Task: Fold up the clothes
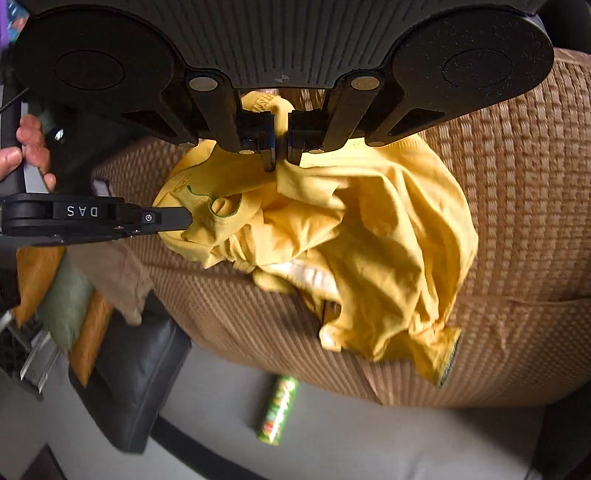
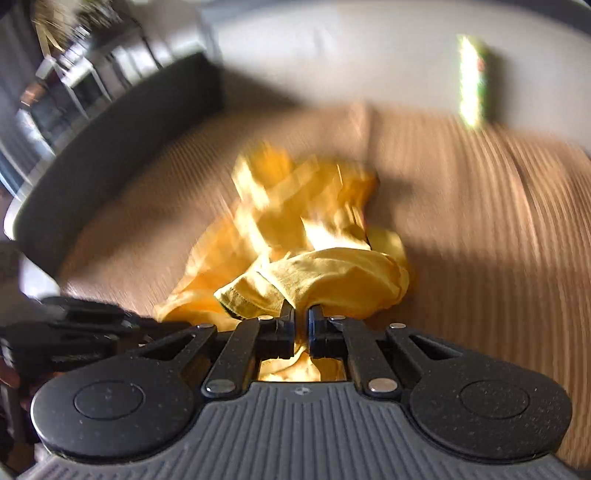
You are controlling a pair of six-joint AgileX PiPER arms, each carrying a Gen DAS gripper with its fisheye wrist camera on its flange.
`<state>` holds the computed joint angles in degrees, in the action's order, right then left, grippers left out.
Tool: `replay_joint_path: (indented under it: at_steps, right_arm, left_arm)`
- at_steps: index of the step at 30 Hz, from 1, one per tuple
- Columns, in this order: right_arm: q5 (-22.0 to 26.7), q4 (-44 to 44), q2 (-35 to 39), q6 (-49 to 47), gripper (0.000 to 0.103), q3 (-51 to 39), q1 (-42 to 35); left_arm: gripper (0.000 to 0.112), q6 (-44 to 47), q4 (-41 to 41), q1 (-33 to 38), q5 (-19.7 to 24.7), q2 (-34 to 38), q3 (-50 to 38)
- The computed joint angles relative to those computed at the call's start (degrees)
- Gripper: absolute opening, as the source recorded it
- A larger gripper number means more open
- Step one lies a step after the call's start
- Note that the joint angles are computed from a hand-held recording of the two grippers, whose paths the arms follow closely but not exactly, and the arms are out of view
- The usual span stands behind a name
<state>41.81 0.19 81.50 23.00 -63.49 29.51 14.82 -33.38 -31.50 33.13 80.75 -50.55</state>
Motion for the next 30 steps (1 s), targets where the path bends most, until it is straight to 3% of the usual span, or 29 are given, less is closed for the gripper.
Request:
replay_joint_path:
  at_steps: [1,3,5,8,9,10,14,17,20,25,30]
  right_arm:
    - [-0.1,-1.73,0.07,2.71,0.01,1.96,1.05]
    - [-0.88,-4.31,1.79,7.43,0.015,4.22,3.0]
    - [0.67,-5.54,3.57,10.47,0.03,4.36,4.13]
    - [-0.68,-9.24,0.02,13.17,0.046,7.38,3.97]
    - [-1.08,-10.49,-1.2,14.62,0.059,7.53,3.64]
    - [-1.31,-11.67,-2.71,16.16,0.064,7.6,3.29]
    - [-4.8,-14.82,-6.57,18.98,0.064,8.79,0.25]
    - [-7.7,-16.53,-4.57,20.57,0.064,7.78,-1.75]
    - [-11.09,-12.56,0.93,16.72,0.064,5.21,-3.72]
    - [-13.14,-10.86,10.67,13.8,0.064,-0.18,-5.05]
    - [-14.69,-7.68,15.6,11.45,0.064,-1.75,-7.34]
  left_arm:
    - [0.032,-2.83,3.1,-1.56,-0.23,0.05,0.39]
    - [0.037,-7.6,8.95,-3.05,-0.05,-0.93,0.28]
    - [0.054,-9.96,12.31,-2.09,0.54,-3.03,-0.29]
    - [0.064,-12.86,15.39,-0.07,1.94,-6.04,-2.5]
    - [0.064,-14.27,16.57,0.25,2.34,-6.93,-3.39]
    - [0.065,-15.16,17.77,0.83,2.64,-7.13,-4.45]
    - [0.075,-24.85,30.07,-0.14,-0.01,0.0,-12.27]
    - [0.076,-31.52,38.77,-0.21,-0.99,6.33,-17.74]
    - [0.076,-35.95,44.98,1.45,-1.32,14.59,-24.43]
    - [0.076,-28.41,36.64,7.49,-0.61,28.33,-39.88]
    - [0.076,-24.17,31.89,10.27,4.93,41.19,-56.29]
